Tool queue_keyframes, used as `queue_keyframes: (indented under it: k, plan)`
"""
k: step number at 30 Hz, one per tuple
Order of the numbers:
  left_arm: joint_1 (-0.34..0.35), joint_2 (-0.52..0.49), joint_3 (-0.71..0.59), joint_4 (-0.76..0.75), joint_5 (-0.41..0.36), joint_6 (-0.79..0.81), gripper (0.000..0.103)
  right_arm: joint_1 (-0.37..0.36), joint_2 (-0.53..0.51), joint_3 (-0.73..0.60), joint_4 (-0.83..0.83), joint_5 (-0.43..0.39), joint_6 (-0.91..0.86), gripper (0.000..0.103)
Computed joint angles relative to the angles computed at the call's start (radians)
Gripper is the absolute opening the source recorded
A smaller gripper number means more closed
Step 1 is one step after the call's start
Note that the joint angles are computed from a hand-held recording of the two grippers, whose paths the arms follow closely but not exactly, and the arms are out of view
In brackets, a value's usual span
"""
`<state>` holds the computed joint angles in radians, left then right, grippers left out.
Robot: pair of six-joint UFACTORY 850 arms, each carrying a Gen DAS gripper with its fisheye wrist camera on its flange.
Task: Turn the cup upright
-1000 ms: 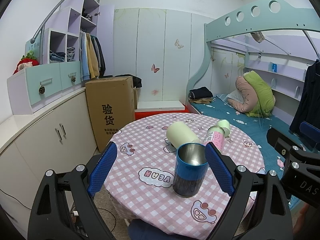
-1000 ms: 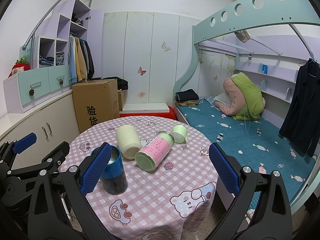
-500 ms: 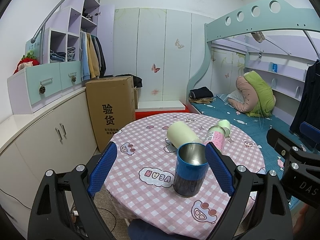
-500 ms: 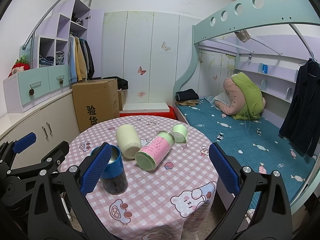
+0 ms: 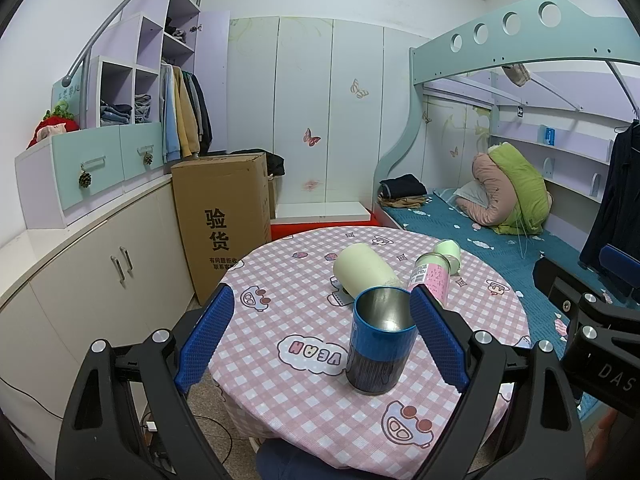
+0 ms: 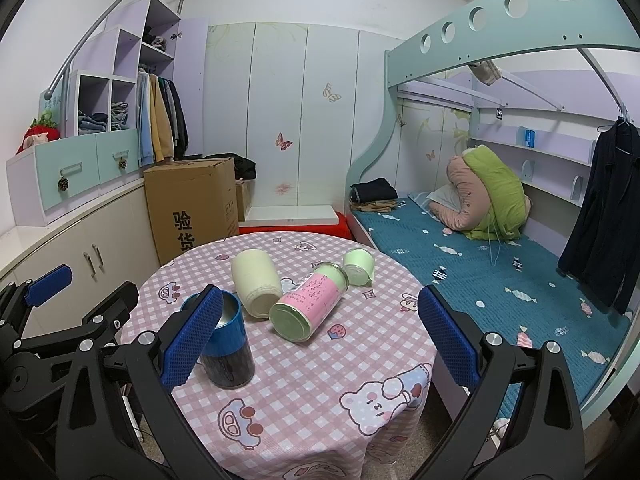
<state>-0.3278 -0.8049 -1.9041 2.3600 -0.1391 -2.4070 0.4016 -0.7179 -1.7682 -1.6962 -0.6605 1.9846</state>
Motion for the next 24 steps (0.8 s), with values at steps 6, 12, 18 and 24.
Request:
queue_keyframes:
  k: [6, 12, 18, 24]
  plan:
    - [0.001, 0.002, 0.003, 0.012, -0.002, -0.013, 0.086, 0.000, 0.000, 0.000, -0.002, -0.002, 0.000, 0.098]
    - [0.003, 0.005, 0.004, 0.029, -0.003, -0.029, 0.086, 0.000, 0.000, 0.000, -0.008, -0.005, 0.005, 0.098]
    - [0.003, 0.007, 0.007, 0.025, -0.005, -0.025, 0.086, 0.000, 0.000, 0.000, -0.006, -0.003, 0.003, 0.098]
    - [0.005, 0.005, -0.008, -0.064, 0.015, 0.059, 0.086, 0.000, 0.000, 0.000, -0.007, -0.003, 0.004, 0.098]
